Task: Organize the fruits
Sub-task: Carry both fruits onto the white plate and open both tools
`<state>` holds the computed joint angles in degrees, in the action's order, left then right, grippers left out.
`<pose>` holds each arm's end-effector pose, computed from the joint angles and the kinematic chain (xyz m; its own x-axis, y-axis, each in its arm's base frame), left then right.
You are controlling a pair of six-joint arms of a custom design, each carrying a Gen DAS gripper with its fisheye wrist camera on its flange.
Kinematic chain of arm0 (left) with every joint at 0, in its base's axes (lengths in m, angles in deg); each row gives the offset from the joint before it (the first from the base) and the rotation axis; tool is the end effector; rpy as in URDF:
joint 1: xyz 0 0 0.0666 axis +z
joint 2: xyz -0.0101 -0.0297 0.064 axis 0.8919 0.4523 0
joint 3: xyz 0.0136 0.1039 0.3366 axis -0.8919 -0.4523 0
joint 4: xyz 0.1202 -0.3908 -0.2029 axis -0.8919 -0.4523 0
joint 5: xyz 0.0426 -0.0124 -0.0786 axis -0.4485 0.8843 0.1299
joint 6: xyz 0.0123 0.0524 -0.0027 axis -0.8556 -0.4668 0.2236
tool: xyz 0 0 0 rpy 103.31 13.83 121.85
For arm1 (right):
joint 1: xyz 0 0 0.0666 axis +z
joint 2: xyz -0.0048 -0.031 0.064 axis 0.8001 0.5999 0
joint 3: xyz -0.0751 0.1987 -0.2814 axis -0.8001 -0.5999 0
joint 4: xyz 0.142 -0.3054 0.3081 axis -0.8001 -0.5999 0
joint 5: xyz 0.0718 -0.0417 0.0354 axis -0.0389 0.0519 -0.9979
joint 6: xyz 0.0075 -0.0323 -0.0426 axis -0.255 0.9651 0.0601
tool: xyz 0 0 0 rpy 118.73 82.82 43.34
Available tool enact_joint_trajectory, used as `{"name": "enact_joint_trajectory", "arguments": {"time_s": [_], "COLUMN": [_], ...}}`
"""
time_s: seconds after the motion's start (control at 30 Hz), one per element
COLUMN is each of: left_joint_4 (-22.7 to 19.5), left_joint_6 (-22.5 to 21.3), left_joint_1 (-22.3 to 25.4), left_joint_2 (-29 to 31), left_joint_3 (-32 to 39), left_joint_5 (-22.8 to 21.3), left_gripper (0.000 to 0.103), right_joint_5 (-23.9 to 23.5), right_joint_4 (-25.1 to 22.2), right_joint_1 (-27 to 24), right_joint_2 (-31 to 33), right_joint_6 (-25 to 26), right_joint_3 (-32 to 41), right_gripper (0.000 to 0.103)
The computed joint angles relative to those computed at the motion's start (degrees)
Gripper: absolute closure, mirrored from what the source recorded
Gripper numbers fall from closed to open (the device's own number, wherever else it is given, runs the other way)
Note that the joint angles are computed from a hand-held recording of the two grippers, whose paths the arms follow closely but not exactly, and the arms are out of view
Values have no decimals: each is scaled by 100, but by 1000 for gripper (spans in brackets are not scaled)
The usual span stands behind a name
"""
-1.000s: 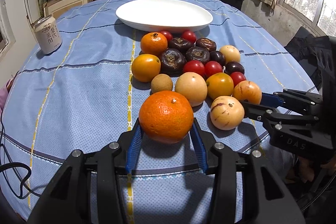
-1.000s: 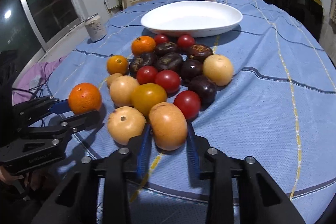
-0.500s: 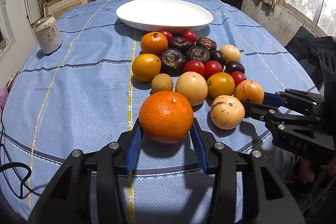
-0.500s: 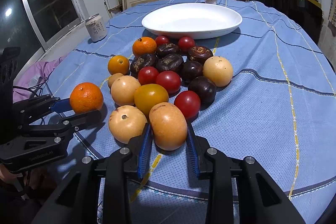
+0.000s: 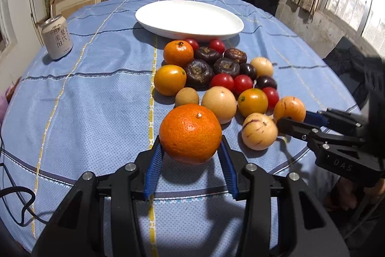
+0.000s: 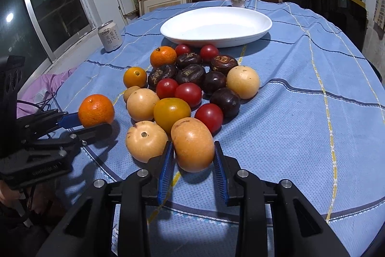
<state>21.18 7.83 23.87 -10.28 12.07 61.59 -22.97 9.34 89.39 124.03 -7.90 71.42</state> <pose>0.3078 -0.2399 0.3242 -0.7861 0.0254 -0.6176 0.1147 0.9878 -0.1053 0.3406 0.2498 0.3021 -0.7294 -0.2014 -0.6538 -0.4197 0.8864 0.1951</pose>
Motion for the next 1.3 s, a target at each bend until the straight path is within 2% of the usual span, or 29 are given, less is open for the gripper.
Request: {"name": "enact_joint_trajectory", "arguments": {"time_s": [0.27,0.37,0.5,0.6,0.7,0.87,1.0,1.13,1.3], "left_joint_4": [32,64,227,345,412,230,37,-223,-498], "left_joint_6": [-266,-474,-862,-1026,-1255,-1235,-1210,-1264,-1324], "left_joint_1": [179,319,551,882,1108,1564,1783,1861,1911], "left_joint_2": [-172,22,563,1217,1949,3324,4229,4815,5219], "left_joint_3": [265,522,1066,1714,2380,3622,4432,4992,5420], "left_joint_5": [-284,-185,-224,132,164,558,740,839,890], "left_gripper": [59,59,59,59,58,58,59,58,58], "right_joint_5": [-34,-57,-230,-339,-477,-562,-416,-431,-338], "right_joint_4": [79,132,260,338,293,-14,-286,-805,-1156], "right_joint_1": [-288,-420,-687,-857,-966,-1075,-1115,-1161,-1148], "right_joint_2": [-341,-296,95,680,1509,3079,4108,4960,5403], "right_joint_6": [175,345,505,665,877,1079,1064,1090,1078], "right_joint_3": [107,309,852,1478,2277,3741,4699,5658,6240], "right_gripper": [70,70,70,70,70,70,70,70,70]}}
